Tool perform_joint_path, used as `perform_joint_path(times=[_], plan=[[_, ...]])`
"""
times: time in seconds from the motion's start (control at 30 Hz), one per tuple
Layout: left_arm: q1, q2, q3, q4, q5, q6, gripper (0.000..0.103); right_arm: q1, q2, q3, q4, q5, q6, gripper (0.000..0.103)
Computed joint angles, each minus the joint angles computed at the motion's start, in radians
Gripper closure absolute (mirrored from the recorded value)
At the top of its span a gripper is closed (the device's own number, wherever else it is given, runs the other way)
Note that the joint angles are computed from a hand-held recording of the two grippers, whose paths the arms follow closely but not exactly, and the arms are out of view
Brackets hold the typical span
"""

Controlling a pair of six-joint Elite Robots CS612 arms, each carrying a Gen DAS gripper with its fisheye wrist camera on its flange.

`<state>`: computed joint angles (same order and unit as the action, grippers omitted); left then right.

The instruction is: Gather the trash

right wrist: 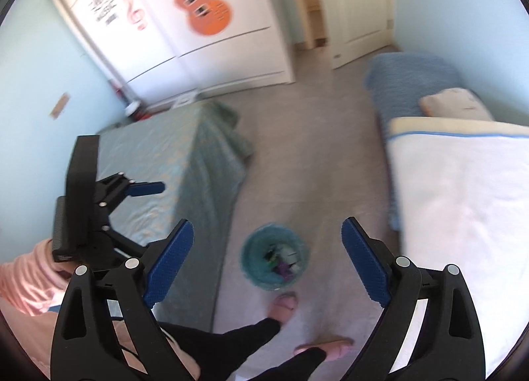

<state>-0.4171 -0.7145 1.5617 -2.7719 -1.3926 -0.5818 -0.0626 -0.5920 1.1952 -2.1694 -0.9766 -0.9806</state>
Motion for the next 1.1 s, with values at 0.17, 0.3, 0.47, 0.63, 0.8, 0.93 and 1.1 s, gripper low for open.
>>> perform_joint_path(times=[0.17,0.3,0.47,0.63,0.8,0.93,1.1], plan=[[-0.005,0.024,-0.069,0.009,0.004,0.049,0.007,-0.028,-0.024,0.063,-0.201,-0.026,0.125,0.013],[-0.017,0.043,-0.126,0.017,-0.007,0.125,0.007,-0.049,-0.042,0.117,-0.363,-0.062,0.205,0.013],[-0.039,0.07,-0.202,0.023,-0.01,0.192,0.007,-0.084,-0.057,0.164,-0.494,-0.089,0.269,0.012],[-0.061,0.096,-0.265,-0.017,-0.029,0.196,0.007,-0.123,-0.067,0.192,-0.573,-0.129,0.348,0.012],[-0.086,0.129,-0.346,0.024,-0.038,0.264,0.007,-0.163,-0.074,0.22,-0.654,-0.184,0.474,0.012],[-0.111,0.157,-0.41,0.052,-0.049,0.347,0.007,-0.199,-0.082,0.24,-0.675,-0.195,0.563,0.012],[-0.136,0.194,-0.489,0.098,-0.097,0.407,0.007,-0.237,-0.087,0.253,-0.677,-0.23,0.655,0.012]])
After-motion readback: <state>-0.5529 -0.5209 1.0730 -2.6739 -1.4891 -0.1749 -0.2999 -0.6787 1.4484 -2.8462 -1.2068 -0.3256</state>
